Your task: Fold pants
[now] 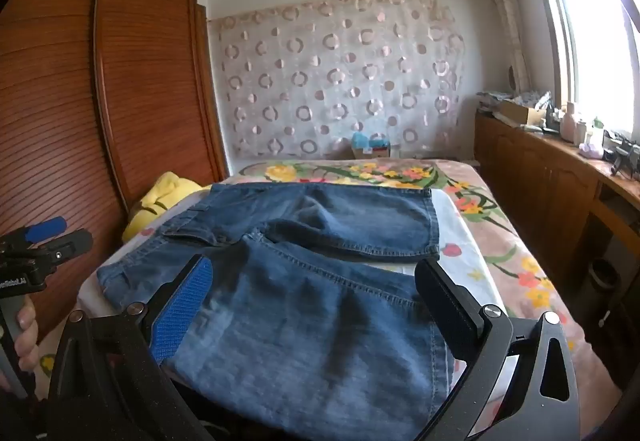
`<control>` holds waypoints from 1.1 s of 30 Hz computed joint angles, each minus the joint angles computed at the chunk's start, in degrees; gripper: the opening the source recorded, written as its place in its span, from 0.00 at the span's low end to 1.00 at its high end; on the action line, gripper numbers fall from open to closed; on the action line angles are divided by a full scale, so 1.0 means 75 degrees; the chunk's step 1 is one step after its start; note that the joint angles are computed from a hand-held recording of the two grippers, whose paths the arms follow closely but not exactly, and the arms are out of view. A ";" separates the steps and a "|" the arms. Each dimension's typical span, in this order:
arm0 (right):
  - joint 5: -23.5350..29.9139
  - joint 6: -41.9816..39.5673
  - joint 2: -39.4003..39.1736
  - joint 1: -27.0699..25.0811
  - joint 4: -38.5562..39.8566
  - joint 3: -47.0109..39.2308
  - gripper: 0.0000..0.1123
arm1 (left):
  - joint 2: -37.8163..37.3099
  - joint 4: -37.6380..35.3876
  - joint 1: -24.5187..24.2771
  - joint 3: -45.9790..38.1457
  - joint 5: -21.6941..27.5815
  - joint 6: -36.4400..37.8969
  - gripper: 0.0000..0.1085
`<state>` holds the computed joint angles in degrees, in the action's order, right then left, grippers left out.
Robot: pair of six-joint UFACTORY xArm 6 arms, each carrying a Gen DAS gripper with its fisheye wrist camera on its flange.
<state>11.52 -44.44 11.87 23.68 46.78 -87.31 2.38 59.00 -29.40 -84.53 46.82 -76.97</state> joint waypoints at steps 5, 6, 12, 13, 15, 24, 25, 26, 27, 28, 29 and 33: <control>0.0052 0.0194 -0.0018 -0.0017 -0.0208 0.0017 0.92 | 0.0004 -0.0026 0.0027 0.0008 -0.0042 -0.0027 0.95; 0.0050 0.0114 -0.0020 -0.0012 -0.0130 0.0015 0.92 | 0.0000 -0.0050 0.0039 0.0011 -0.0064 -0.0017 0.95; -0.0003 0.0030 -0.0033 0.0004 -0.0042 0.0034 0.92 | 0.0015 -0.0040 0.0039 0.0006 -0.0025 -0.0028 0.95; -0.0003 0.0030 -0.0033 0.0004 -0.0042 0.0034 0.92 | 0.0012 -0.0029 0.0037 0.0011 -0.0026 -0.0033 0.95; -0.0004 0.0029 -0.0037 0.0004 -0.0040 0.0040 0.92 | 0.0017 -0.0028 0.0027 0.0001 -0.0010 -0.0033 0.95; -0.0014 -0.0033 -0.0058 0.0007 0.0029 0.0064 0.92 | 0.0017 0.0008 0.0012 -0.0007 0.0006 -0.0052 0.95; -0.0010 -0.0036 -0.0060 0.0006 0.0034 0.0065 0.92 | 0.0019 0.0006 0.0015 -0.0007 -0.0002 -0.0051 0.95; -0.0016 -0.0028 -0.0064 0.0005 0.0023 0.0072 0.92 | 0.0020 0.0002 0.0010 -0.0012 0.0009 -0.0044 0.95; -0.0018 -0.0074 -0.0067 0.0008 0.0070 0.0071 0.92 | 0.0020 0.0017 0.0009 -0.0010 0.0009 -0.0056 0.95; -0.0018 -0.0074 -0.0067 0.0008 0.0070 0.0071 0.92 | 0.0025 0.0013 0.0006 -0.0016 0.0019 -0.0049 0.95; -0.0024 -0.0051 -0.0068 0.0006 0.0051 0.0077 0.92 | 0.0020 0.0024 0.0006 -0.0010 0.0014 -0.0054 0.95; -0.0022 -0.0078 -0.0075 0.0008 0.0076 0.0081 0.92 | 0.0023 0.0017 0.0006 -0.0016 0.0017 -0.0049 0.95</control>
<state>11.36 -45.02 11.31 23.74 47.35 -86.70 2.55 59.12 -29.36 -84.65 46.95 -77.33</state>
